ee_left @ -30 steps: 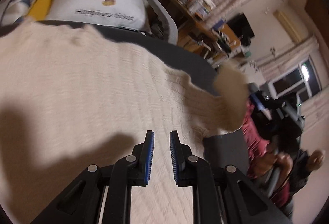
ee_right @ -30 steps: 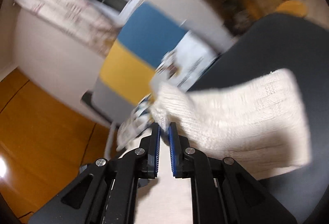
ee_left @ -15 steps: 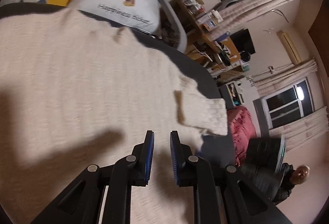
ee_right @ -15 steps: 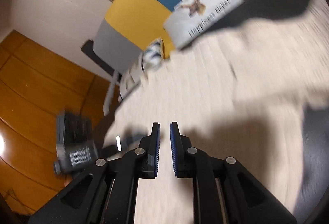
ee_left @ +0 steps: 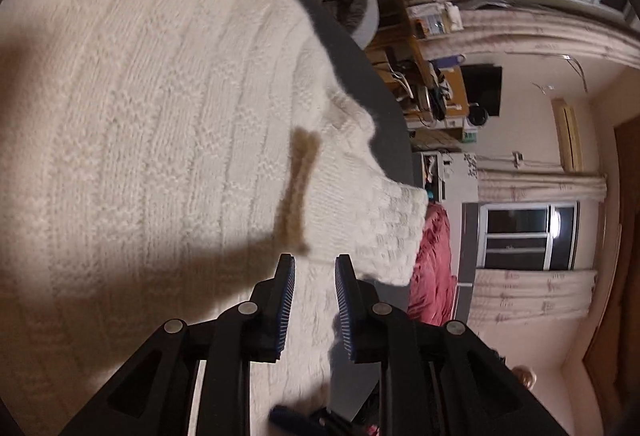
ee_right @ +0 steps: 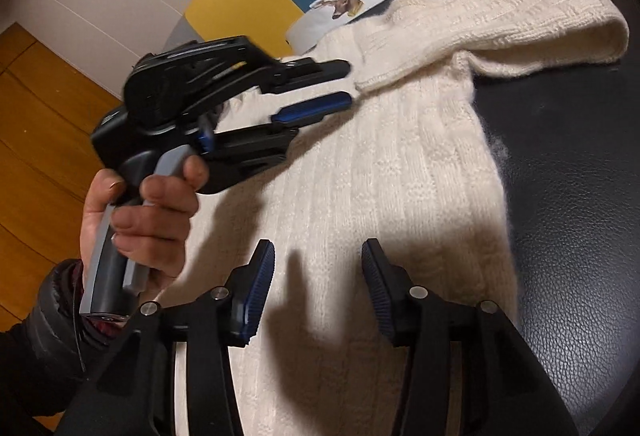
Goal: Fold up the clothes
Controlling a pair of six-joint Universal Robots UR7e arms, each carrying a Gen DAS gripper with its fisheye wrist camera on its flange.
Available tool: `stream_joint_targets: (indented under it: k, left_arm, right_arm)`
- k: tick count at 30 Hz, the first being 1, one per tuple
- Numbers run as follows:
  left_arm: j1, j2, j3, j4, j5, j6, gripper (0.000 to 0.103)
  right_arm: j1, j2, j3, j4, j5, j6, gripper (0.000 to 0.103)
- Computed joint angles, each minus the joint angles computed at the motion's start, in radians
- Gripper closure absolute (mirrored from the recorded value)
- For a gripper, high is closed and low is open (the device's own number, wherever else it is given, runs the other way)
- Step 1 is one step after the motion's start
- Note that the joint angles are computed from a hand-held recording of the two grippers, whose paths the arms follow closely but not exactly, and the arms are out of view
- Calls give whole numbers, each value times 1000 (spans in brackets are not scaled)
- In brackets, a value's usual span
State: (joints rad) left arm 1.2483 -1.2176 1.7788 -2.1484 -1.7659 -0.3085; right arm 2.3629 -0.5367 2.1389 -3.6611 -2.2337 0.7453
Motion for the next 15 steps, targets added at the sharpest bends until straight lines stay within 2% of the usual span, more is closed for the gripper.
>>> stream_joint_targets:
  k: [4, 7, 10, 12, 13, 15]
  left_arm:
    - [2, 14, 16, -34, 3, -49, 82]
    - [-1, 20, 22, -66, 1, -87, 80]
    - [-13, 18, 37, -121, 28, -88, 80]
    - [-23, 15, 48, -162, 50, -83, 89]
    - [-34, 11, 53, -174, 69, -61, 98]
    - [-66, -5, 59, -188, 103, 4, 98]
  right_arm:
    - [11, 25, -34, -1, -38, -54, 51]
    - [23, 27, -50, 32, -60, -81, 45]
    - [30, 30, -58, 44, -70, -97, 41]
    - [31, 33, -56, 32, -68, -105, 41]
    - [32, 33, -51, 20, -65, -105, 41]
    - [32, 38, -50, 1, -65, -107, 41]
